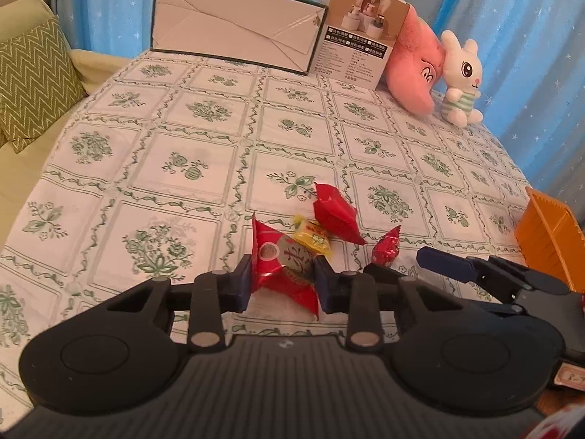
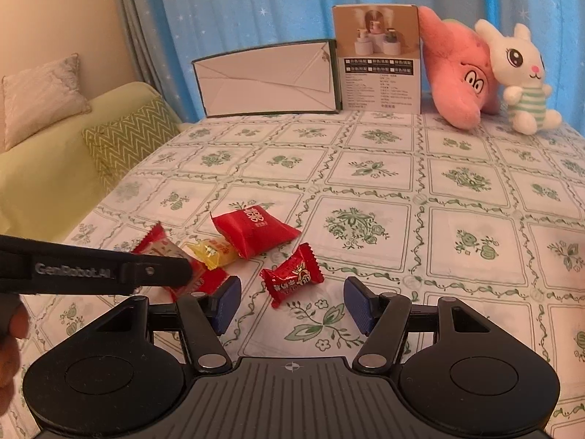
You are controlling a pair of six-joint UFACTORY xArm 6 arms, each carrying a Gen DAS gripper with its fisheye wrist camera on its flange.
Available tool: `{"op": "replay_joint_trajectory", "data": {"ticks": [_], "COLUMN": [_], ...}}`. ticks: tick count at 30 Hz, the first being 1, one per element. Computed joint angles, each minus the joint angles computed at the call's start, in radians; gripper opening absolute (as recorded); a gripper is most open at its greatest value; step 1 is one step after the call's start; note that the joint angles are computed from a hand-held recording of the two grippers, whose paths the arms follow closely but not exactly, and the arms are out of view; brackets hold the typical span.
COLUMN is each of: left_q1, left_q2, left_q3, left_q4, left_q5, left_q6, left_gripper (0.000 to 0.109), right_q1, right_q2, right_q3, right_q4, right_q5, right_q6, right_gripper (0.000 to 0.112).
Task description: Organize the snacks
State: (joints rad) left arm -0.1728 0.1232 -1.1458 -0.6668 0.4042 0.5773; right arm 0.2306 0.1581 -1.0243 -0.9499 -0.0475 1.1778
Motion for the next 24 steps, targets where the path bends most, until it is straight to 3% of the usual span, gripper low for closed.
{"op": "replay_joint_trajectory", "data": {"ticks": [7, 10, 11, 13, 16, 24], "left_q1": [0.027, 0.027, 0.026, 0.023, 0.019, 0.006], "left_q2": [-0.017, -0.017, -0.019, -0.019, -0.020, -0.064], "left_q3": [0.016, 0.015, 0.016, 0.016, 0.017, 0.056], "left_q4": [0.016, 0.018, 0.017, 0.016, 0.020, -0.021], "left_q5": [-0.018, -0.010, -0.009, -0.008, -0.007, 0.015], "left_q6": [-0.020, -0.018, -0.014, -0.010, -0.012, 0.013], "left_gripper": [0.031, 0.031, 0.031, 0.031, 0.031, 0.031], "right_q1": [-0.008, -0.001, -0.002, -0.003, -0.001, 0.004], "right_q2": [0.041, 0.056, 0.058, 0.055, 0.041, -0.056], "right_q3": [-0.066, -0.075, -0.082, -0.087, -0.077, -0.004], "right_q4": [-0.185, -0.161, -0.191, -0.245, -0.260, -0.275], "right_q5": [0.006, 0.017, 0.023, 0.038, 0.049, 0.094], "right_q6": [0.107, 0.055, 0.080, 0.128, 0.138, 0.174], "right_gripper": [0.061, 0.048, 0.047, 0.033, 0.028, 0.027]}}
